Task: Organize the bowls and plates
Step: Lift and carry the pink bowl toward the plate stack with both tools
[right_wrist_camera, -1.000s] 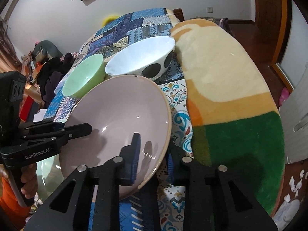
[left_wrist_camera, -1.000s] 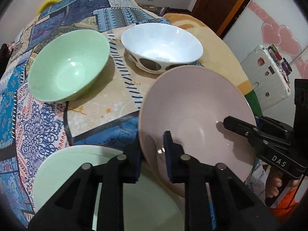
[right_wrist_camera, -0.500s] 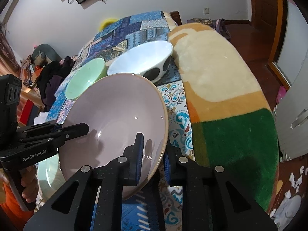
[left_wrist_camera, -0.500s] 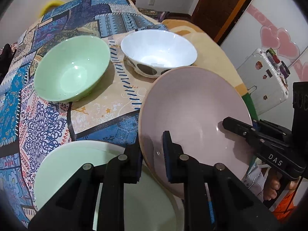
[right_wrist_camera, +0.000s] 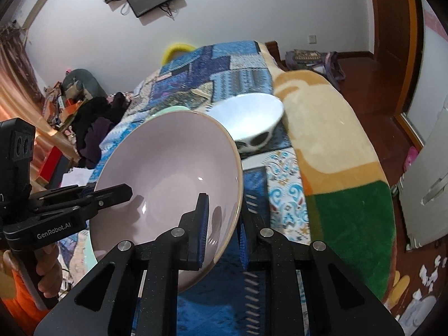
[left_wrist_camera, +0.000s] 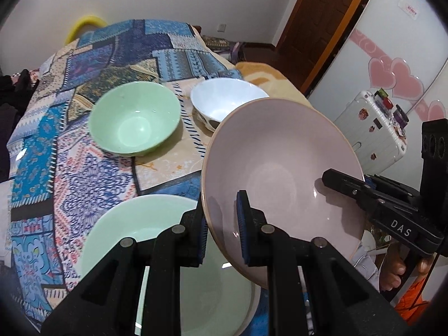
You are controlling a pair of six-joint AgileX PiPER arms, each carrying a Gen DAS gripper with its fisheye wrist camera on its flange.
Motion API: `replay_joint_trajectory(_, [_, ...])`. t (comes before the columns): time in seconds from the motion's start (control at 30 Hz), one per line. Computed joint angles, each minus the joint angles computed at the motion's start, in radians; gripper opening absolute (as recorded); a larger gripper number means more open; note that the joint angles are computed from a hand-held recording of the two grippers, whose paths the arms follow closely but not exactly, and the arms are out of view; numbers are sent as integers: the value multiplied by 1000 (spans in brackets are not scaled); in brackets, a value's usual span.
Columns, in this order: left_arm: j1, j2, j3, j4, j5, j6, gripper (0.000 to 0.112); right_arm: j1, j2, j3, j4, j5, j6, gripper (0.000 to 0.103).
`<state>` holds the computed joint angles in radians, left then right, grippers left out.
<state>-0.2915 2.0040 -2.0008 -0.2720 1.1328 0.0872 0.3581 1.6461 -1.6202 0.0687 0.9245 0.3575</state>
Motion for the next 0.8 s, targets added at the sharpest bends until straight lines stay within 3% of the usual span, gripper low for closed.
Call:
replay_joint_trajectory(0.47, [155, -250, 289, -44, -78, 85, 19, 168, 105, -174, -58, 36, 58, 17])
replay_joint_trajectory(0.8, [355, -406, 476, -131, -97, 217, 19, 300, 235, -367, -92, 113, 79, 17])
